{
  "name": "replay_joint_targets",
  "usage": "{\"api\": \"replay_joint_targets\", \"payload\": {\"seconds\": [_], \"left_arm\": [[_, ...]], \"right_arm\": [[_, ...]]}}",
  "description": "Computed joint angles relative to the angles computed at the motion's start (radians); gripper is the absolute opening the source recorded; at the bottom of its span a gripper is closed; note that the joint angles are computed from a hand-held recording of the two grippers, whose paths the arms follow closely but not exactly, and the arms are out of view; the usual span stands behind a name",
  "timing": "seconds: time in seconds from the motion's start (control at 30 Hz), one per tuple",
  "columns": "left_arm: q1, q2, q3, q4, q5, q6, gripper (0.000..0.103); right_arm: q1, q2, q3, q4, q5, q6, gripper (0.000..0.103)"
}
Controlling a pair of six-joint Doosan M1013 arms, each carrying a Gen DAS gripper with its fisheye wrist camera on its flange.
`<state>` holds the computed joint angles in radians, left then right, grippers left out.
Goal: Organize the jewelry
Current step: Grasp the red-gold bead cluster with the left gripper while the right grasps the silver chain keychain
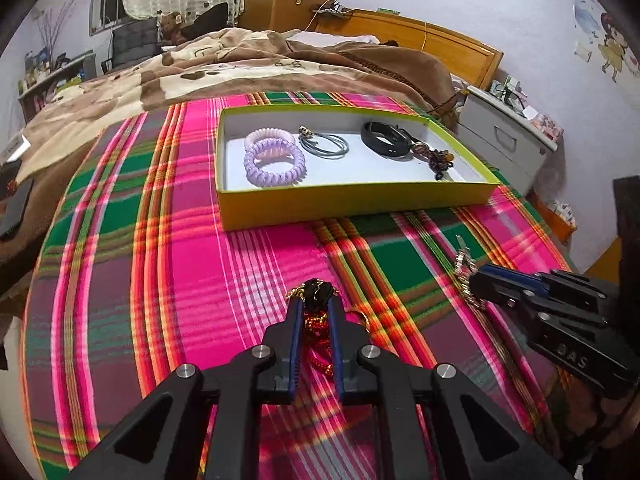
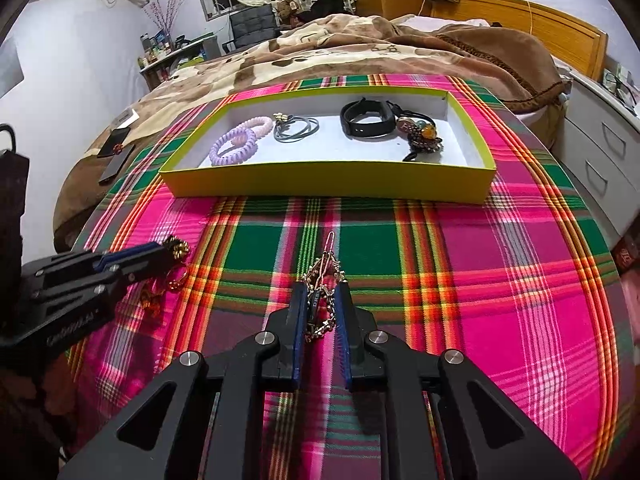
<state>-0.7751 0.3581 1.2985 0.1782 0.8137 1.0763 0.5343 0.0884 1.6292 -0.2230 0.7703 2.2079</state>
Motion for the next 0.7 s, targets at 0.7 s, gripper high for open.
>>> {"api": "replay_joint_targets", "payload": {"seconds": [0.7], "left_arm": [[0.006, -0.079, 0.094, 0.101, -0.074, -0.129, 0.012]], "right_arm": [[-0.007, -0.048, 0.044, -0.018, -0.019, 0.044, 0.004]]}}
